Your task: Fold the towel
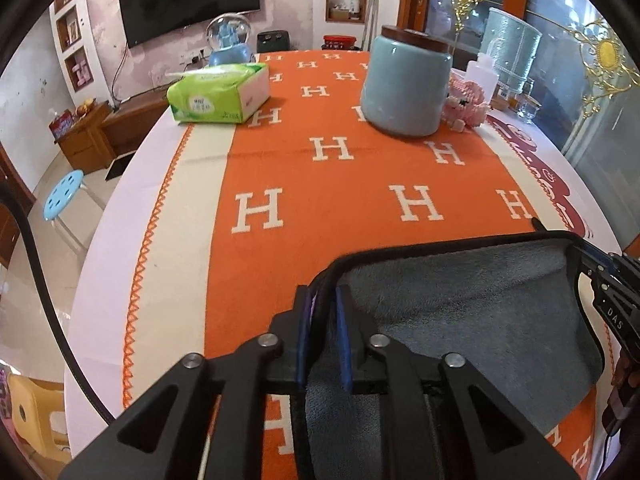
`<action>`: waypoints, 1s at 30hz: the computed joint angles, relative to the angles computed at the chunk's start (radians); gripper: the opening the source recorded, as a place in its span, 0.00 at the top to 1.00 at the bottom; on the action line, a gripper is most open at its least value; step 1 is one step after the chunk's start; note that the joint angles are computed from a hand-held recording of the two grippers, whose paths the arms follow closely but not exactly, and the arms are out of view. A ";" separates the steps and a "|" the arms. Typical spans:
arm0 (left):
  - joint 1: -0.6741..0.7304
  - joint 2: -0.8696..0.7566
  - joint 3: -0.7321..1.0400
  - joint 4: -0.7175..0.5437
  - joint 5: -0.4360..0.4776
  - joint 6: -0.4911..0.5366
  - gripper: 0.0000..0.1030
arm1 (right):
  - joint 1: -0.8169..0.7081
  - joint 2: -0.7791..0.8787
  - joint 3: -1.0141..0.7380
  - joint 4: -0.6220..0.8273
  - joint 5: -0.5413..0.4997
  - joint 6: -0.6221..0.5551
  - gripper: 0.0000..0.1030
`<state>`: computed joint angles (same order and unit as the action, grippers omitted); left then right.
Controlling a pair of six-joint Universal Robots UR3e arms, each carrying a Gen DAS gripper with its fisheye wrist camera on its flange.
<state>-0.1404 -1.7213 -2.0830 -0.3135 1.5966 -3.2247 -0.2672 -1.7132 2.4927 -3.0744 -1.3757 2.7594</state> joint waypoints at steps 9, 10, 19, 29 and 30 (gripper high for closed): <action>0.012 0.071 -0.022 -0.060 0.014 0.001 0.51 | -0.011 -0.048 -0.018 0.096 -0.060 0.080 0.53; 0.015 0.087 -0.030 -0.066 0.012 0.001 0.50 | -0.013 -0.066 -0.015 0.110 -0.061 0.083 0.52; 0.020 0.335 -0.143 -0.200 0.015 -0.007 0.36 | -0.028 -0.345 0.020 0.352 -0.023 0.083 0.38; 0.031 0.715 -0.250 -0.459 0.013 0.004 0.28 | -0.141 -0.853 0.035 0.890 0.084 0.024 0.28; 0.034 0.765 -0.257 -0.499 0.009 0.005 0.27 | -0.159 -0.907 0.029 0.957 0.095 0.013 0.27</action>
<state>-0.1059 -0.9560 -2.3401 -0.8130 1.6060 -3.2197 -0.4266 -2.6198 2.5215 -2.1174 -1.2802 2.7722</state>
